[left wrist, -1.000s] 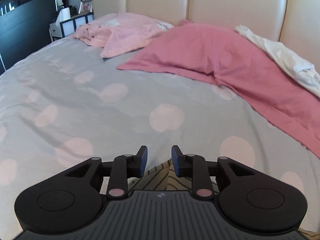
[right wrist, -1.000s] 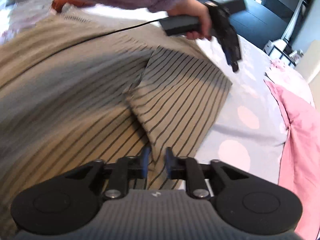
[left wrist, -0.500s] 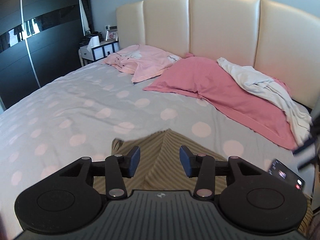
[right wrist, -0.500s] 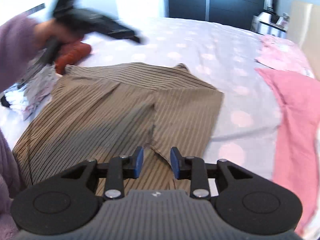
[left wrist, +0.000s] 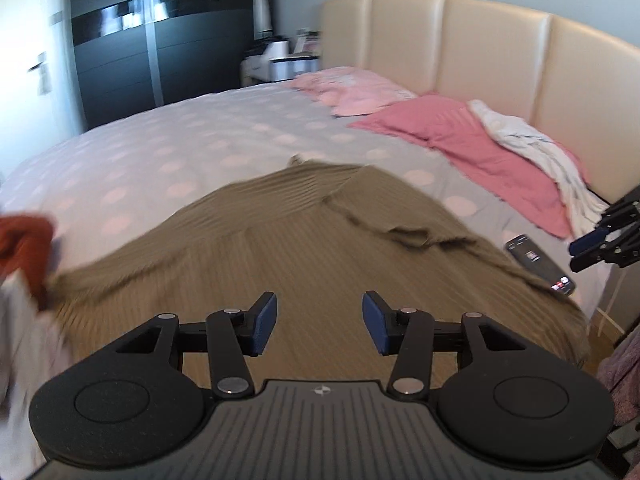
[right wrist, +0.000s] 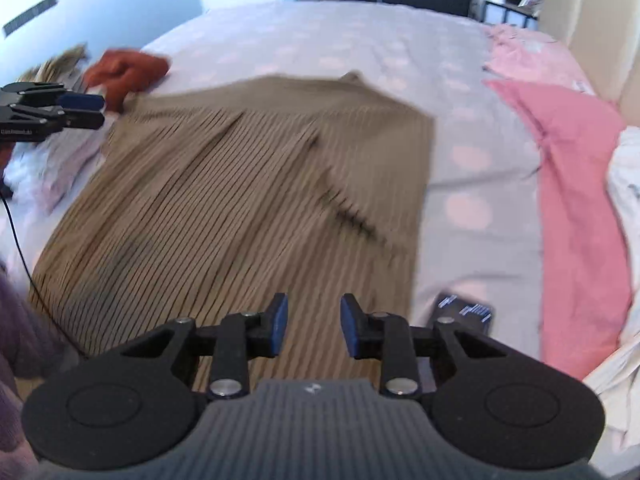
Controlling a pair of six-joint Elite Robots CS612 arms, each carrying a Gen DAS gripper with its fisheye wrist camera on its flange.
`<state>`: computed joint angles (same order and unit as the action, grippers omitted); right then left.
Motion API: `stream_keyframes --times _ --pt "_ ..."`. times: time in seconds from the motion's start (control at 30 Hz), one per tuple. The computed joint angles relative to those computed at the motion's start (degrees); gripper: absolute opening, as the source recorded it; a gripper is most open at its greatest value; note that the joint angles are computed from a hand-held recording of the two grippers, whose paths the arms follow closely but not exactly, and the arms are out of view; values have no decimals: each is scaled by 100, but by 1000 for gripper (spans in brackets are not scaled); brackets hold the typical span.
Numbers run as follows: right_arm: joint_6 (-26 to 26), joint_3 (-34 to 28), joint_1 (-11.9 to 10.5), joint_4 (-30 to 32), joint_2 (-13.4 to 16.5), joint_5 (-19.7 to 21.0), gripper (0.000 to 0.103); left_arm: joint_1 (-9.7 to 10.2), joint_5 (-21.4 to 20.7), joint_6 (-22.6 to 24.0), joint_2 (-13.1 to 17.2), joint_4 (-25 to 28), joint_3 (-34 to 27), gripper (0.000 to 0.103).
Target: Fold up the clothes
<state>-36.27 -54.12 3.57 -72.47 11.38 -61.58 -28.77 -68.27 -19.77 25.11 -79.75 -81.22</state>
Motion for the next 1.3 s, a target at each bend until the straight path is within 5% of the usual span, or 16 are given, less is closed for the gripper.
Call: stream_keyframes --times 0.23,0.43,0.63,0.9,1.3 --pt "-7 -934 251 443 573 402 32 -188 812 -1356 542 1987 -1377 46" --pt "-528 -1050 609 941 648 600 34 -81 469 -2597 800 3370 -1853 47" --pt "-663 -903 830 1114 597 418 34 27 656 -2605 876 2855 -1973 47" --pt "-529 -34 973 312 196 -81 39 303 1154 -2275 720 1760 -1174 49" --pt "-844 816 862 132 -188 36 47 868 1256 -4110 517 1153 181 44"
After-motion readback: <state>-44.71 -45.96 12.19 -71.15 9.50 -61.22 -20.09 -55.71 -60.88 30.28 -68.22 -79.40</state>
